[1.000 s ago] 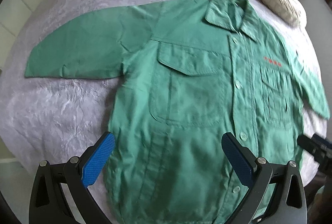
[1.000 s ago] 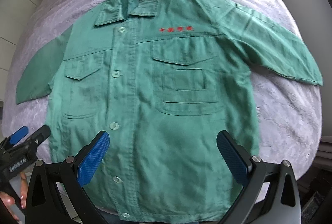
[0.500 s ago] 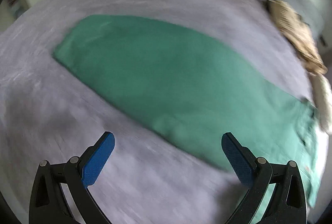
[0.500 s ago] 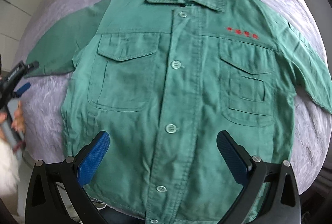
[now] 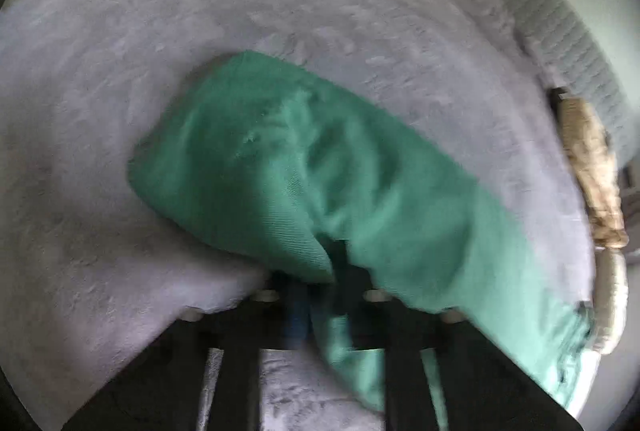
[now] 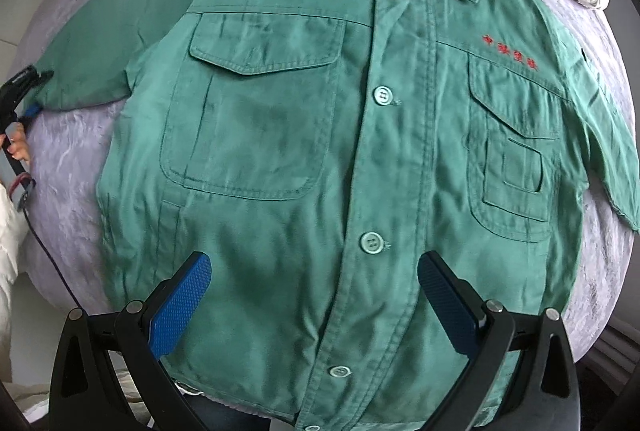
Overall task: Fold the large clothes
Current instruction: 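Grasp the jacket side edge with the left tool and fold it inward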
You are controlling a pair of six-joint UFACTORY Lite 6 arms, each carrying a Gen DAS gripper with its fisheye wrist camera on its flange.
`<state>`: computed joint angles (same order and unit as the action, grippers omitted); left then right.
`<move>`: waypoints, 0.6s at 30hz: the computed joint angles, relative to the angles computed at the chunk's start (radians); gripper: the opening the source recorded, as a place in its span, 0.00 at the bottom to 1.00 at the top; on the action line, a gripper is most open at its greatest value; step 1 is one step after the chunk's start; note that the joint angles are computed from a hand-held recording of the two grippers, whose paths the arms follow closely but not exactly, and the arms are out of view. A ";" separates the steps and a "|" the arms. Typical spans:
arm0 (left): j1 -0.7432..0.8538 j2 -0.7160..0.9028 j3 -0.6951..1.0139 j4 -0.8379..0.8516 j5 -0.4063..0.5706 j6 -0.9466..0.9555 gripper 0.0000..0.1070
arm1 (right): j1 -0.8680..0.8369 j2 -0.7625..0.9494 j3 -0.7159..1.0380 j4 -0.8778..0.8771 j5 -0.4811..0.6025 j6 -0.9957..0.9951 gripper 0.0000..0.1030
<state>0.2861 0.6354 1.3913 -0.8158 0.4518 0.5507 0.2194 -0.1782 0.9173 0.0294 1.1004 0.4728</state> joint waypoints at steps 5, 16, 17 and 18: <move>-0.043 -0.153 -0.074 -0.160 0.059 0.197 0.08 | 0.011 -0.028 -0.019 -0.001 -0.030 0.022 1.00; -0.687 -0.361 0.062 -0.029 0.071 -0.021 0.08 | -0.346 -0.311 -0.124 0.044 0.051 -0.217 1.00; -0.776 -0.307 0.134 0.063 0.051 -0.116 0.08 | -0.436 -0.350 -0.140 0.052 0.069 -0.276 1.00; -0.858 -0.253 0.197 0.153 0.041 -0.211 0.08 | -0.512 -0.378 -0.152 0.060 0.084 -0.328 1.00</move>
